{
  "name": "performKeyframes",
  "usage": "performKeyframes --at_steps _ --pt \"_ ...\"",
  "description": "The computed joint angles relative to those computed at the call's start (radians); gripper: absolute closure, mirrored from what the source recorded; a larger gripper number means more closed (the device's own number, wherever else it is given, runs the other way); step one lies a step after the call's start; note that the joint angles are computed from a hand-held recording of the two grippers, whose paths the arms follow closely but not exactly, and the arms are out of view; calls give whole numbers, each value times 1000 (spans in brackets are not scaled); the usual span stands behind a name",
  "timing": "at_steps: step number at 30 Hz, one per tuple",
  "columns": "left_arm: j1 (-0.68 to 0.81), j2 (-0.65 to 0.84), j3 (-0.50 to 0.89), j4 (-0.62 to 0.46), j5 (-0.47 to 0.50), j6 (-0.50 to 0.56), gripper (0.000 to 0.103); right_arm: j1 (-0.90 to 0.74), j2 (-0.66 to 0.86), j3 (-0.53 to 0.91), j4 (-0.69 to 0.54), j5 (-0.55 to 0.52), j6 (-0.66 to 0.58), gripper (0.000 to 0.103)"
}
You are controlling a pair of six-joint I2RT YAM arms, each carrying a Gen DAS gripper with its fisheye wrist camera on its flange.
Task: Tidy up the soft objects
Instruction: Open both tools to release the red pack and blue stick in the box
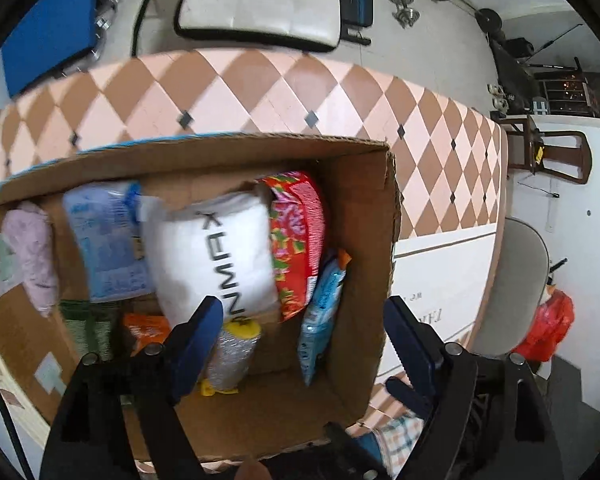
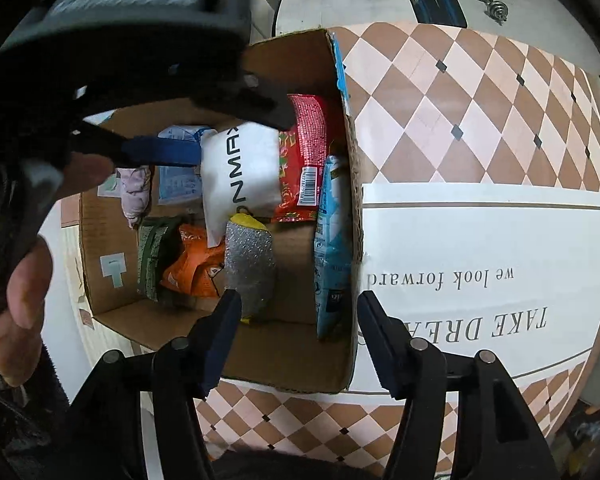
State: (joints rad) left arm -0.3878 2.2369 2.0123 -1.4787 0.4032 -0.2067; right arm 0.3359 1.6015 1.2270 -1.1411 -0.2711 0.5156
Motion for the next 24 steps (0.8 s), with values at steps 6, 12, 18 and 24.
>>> performKeyframes --at_steps 6,12,18,24 --pt "20 -208 -180 93 -116 -17 21 24 -36 9 -33 48 29 40" --pt "17 -507 -461 201 -310 -37 21 101 -76 15 -63 150 77 40" --pt "-20 -751 -695 255 -484 -76 21 196 -134 26 -111 260 149 25" --pt "-43 -891 -802 252 -566 -128 2 264 -159 54 -163 353 211 0"
